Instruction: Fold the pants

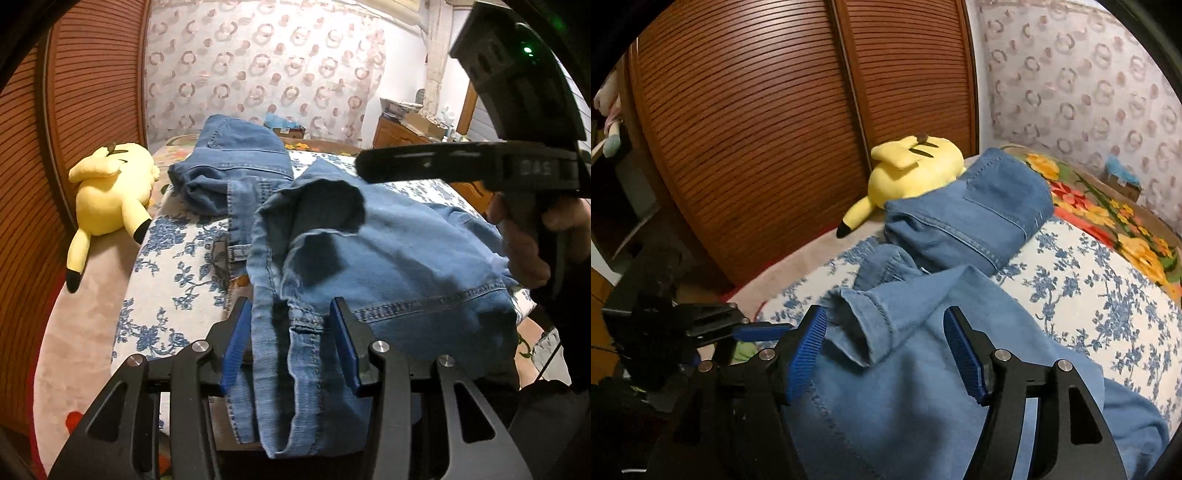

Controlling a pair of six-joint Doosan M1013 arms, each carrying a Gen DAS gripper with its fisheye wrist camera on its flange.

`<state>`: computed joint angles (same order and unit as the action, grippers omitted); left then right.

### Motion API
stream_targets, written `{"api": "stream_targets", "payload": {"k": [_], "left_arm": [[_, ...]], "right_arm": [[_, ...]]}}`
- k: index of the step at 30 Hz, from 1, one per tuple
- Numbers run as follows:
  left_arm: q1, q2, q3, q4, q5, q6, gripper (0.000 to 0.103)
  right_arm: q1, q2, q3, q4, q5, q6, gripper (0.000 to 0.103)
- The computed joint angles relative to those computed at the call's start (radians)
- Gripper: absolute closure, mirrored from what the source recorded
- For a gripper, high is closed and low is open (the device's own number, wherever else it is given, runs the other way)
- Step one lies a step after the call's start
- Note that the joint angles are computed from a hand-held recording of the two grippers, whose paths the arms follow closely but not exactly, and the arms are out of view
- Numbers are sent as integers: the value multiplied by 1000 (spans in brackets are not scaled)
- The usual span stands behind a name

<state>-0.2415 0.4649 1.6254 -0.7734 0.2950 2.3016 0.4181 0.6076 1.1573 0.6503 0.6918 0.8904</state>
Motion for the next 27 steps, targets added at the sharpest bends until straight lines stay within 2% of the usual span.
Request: {"api": "stream_targets", "payload": {"k": [4, 7, 11, 14, 17, 19, 24, 27], "left_arm": [[2, 0, 0, -8, -7, 1, 57], [2, -4, 5, -75, -13, 73, 58], [-1, 2, -1, -72, 4, 89, 69], [-4, 11, -9, -2, 15, 26, 70], [-3, 16, -14, 11, 26, 9, 73], [-2, 16, -12, -27, 36, 49, 84], [0, -16, 19, -158, -11, 176, 89], [5, -31, 24, -88, -32, 107, 89]], "right_arm": [[-14, -19, 29, 26, -37, -21, 35], [-24, -32, 55, 13, -75, -1, 35], [-37, -68, 125, -47, -145, 69, 35], [-49, -108, 203, -111, -203, 142, 35], [-70, -147, 289, -182, -254, 234, 35], [-87, -175, 345, -206, -282, 280, 35], [-137, -246, 485, -280, -365, 414, 35], [-171, -293, 567, -334, -408, 516, 35]]}}
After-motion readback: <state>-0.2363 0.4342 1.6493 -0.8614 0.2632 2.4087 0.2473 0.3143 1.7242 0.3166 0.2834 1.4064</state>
